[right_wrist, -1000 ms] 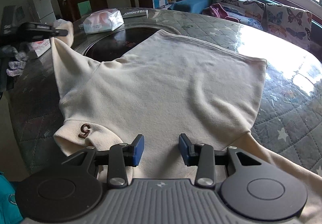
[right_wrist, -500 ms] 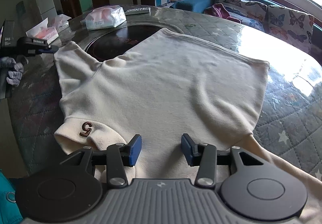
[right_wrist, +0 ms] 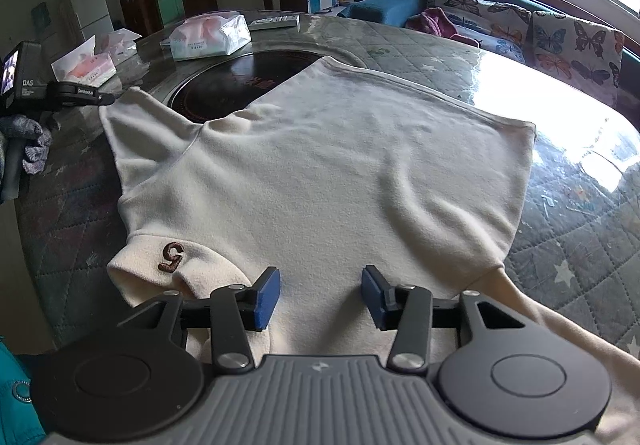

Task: Fold clothes
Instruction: 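Open the left gripper to release the sleeve and withdraw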

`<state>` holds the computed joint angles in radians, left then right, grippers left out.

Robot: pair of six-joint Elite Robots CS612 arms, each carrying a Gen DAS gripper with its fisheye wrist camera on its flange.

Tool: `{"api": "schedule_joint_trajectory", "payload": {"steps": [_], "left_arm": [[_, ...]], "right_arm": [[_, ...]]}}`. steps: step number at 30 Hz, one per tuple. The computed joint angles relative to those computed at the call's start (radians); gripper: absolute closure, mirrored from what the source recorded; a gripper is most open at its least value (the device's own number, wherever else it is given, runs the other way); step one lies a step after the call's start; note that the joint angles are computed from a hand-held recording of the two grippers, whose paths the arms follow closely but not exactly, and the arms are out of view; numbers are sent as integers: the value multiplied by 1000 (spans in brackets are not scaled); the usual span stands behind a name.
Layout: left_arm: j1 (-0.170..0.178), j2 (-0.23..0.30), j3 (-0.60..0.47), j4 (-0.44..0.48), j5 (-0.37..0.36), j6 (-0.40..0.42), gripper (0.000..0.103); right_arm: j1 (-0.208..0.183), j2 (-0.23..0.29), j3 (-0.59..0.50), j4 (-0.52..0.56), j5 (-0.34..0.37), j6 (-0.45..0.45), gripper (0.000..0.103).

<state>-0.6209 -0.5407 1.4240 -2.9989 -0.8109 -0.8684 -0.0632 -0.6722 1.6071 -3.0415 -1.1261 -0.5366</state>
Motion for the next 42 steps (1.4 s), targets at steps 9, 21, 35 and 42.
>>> {"api": "schedule_joint_trajectory", "payload": {"steps": [9, 21, 35, 42], "left_arm": [[-8, -12, -28, 0, -7, 34, 92], [-8, 104, -234, -242, -526, 287, 94], [3, 153, -311, -155, -590, 272, 95], [-7, 126, -258, -231, -659, 364, 94]], "right_arm": [[1, 0, -1, -8, 8, 5, 56], [-4, -4, 7, -37, 13, 31, 56], [-10, -4, 14, -56, 13, 40, 56], [-15, -8, 23, -73, 25, 51, 56]]}}
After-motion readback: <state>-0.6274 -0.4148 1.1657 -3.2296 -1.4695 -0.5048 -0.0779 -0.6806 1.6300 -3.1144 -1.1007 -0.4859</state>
